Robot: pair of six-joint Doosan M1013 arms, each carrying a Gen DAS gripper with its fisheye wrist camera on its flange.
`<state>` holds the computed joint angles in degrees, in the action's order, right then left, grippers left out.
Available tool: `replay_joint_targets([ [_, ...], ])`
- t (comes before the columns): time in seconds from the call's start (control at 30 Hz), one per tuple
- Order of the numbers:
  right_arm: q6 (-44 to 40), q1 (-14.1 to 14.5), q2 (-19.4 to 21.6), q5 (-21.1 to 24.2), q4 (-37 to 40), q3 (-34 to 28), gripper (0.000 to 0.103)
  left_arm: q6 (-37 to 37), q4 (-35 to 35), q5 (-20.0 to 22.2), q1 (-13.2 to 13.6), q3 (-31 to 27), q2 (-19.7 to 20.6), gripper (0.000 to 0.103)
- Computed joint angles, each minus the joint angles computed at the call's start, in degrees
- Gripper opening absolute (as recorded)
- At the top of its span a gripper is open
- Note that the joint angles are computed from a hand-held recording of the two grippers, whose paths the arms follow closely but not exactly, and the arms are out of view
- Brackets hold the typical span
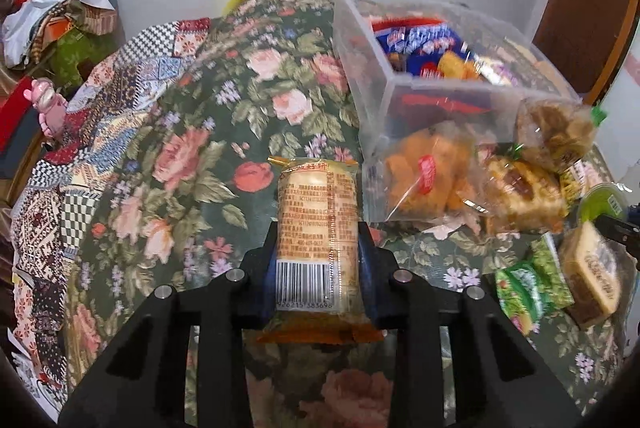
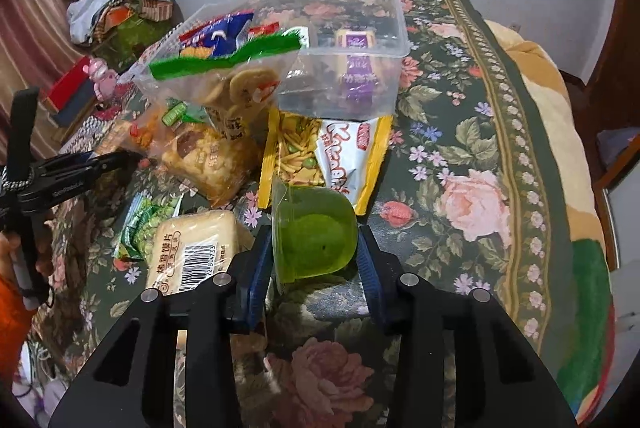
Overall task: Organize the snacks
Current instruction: 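Grasp the bread pack with the left tool while the right tool grasps the green jelly cup, then carry the bread pack and jelly cup over the clear box and lower them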
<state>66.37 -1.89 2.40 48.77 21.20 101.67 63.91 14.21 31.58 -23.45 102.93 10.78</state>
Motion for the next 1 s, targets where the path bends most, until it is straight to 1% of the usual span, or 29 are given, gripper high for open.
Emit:
replay_joint_targets([
  [0.13,0.64,0.13,-0.65,-1.28,-1.15,0.08,0.038,0.07,-0.06,-0.40,0.03,-0.12,-1.37,0.034],
  [0.27,0.42,-0.20,-1.39,-2.15,-0.65,-0.13,0.038,0.03,0.37,-1.19,-0.40,-0.57,-2.45,0.034],
  [0.33,0.38,-0.28,-1.71,-2.82,-0.45,-0.25,0.038,1.51,-1.00,-1.80,-0.57,-0.93,-2.94,0.034],
  [0.53,-0.49,-0.29,-1.81,-4.94,0.43,-1.39,0.038,2.45,-0.29,-3.25,-1.58,-2.51,-3.39,0.034],
  [0.6,-0.81,-0.28,-1.70,-5.83,0.89,-1.84,0.037,4.26,-1.83,-3.78,-1.74,-3.44,-3.18,0.034],
  [0.83,-2.15,-0.44,-0.90,-8.13,2.82,-3.51,0.038,7.54,-2.55,-4.69,-3.01,-6.48,-1.78,0.034],
  [1.0,-2.43,-0.34,0.26,-9.51,3.18,-4.94,0.038,10.07,-3.87,-4.85,-3.89,-9.06,0.17,0.034],
])
